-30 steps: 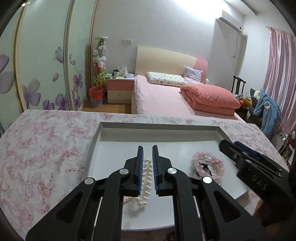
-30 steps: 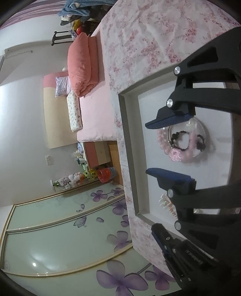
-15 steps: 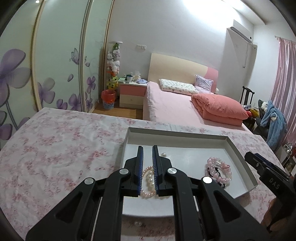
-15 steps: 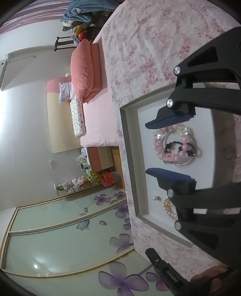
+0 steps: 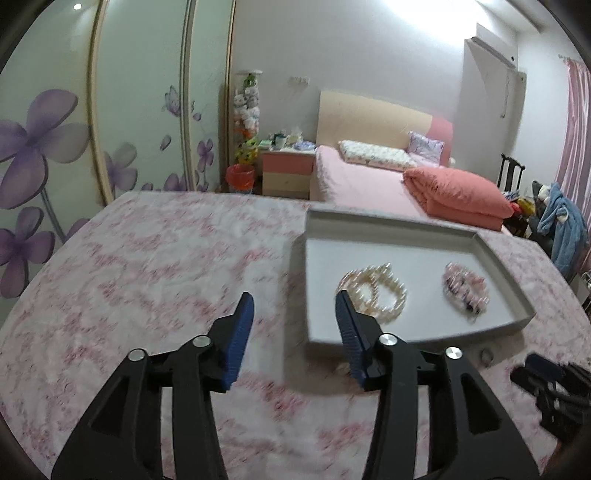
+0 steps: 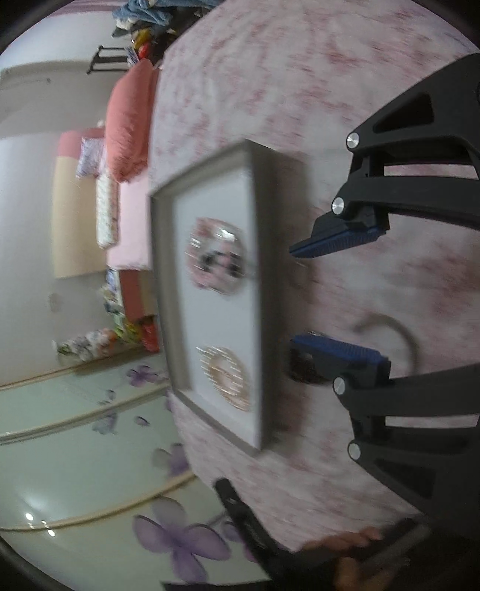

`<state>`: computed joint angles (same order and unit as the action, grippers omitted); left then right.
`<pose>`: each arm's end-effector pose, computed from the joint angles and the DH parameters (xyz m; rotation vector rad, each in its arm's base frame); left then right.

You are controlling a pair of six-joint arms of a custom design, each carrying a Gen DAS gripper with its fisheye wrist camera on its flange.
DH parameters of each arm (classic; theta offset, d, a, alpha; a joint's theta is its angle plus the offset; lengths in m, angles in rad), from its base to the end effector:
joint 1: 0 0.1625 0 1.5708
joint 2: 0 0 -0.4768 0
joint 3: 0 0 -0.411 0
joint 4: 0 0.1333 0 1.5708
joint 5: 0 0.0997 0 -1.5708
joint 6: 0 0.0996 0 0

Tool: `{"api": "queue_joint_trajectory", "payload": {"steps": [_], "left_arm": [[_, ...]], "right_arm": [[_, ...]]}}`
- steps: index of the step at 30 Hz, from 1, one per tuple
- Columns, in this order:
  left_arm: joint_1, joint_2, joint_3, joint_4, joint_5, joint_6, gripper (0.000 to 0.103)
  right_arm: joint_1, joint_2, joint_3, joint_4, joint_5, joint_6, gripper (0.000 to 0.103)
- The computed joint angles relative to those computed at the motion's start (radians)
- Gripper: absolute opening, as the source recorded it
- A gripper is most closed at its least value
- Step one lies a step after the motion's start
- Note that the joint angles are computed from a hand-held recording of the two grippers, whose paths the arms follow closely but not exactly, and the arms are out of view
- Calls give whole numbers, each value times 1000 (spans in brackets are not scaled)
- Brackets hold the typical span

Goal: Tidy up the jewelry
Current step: 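Grasp open silver cuff bangle with right tool while left tool grasps single pearl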

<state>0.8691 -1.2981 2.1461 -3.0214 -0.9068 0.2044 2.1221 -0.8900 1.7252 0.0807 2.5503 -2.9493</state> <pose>-0.1914 -0.5281 0.3053 0.8467 2.3465 -0.9575 0.3211 -0.4255 0.1235 0.0008 -2.2408 1.1248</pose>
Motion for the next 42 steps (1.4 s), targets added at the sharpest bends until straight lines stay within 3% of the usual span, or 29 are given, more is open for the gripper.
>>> {"api": "queue_joint_trajectory", "payload": {"steps": [2, 5, 8, 10, 16, 18, 24, 30, 36, 42], "left_arm": [[7, -10, 5, 19, 16, -2, 57], [12, -24, 12, 38, 26, -12, 68], [17, -45, 14, 60, 27, -38, 84], [20, -58, 17, 60, 23, -53, 87], [16, -64, 23, 65, 40, -36, 87], [15, -61, 24, 76, 41, -34, 87], [8, -52, 30, 110, 41, -14, 87], [-3, -38, 37, 162, 28, 9, 86], [-17, 1, 31, 230, 32, 3, 73], [-9, 52, -3, 275, 50, -40, 53]], "right_arm": [[10, 24, -5, 37, -16, 45, 44], [28, 75, -28, 82, -17, 99, 66], [36, 116, -68, 141, 1, 143, 72], [35, 150, -110, 202, 15, 179, 75], [34, 234, -200, 323, 80, 234, 75], [36, 245, -212, 332, 99, 227, 67], [26, 198, -161, 291, 81, 160, 65], [4, 135, -93, 278, 102, 183, 65], [-18, 91, -55, 260, 113, 189, 65], [-24, 83, -49, 244, 106, 149, 65]]}}
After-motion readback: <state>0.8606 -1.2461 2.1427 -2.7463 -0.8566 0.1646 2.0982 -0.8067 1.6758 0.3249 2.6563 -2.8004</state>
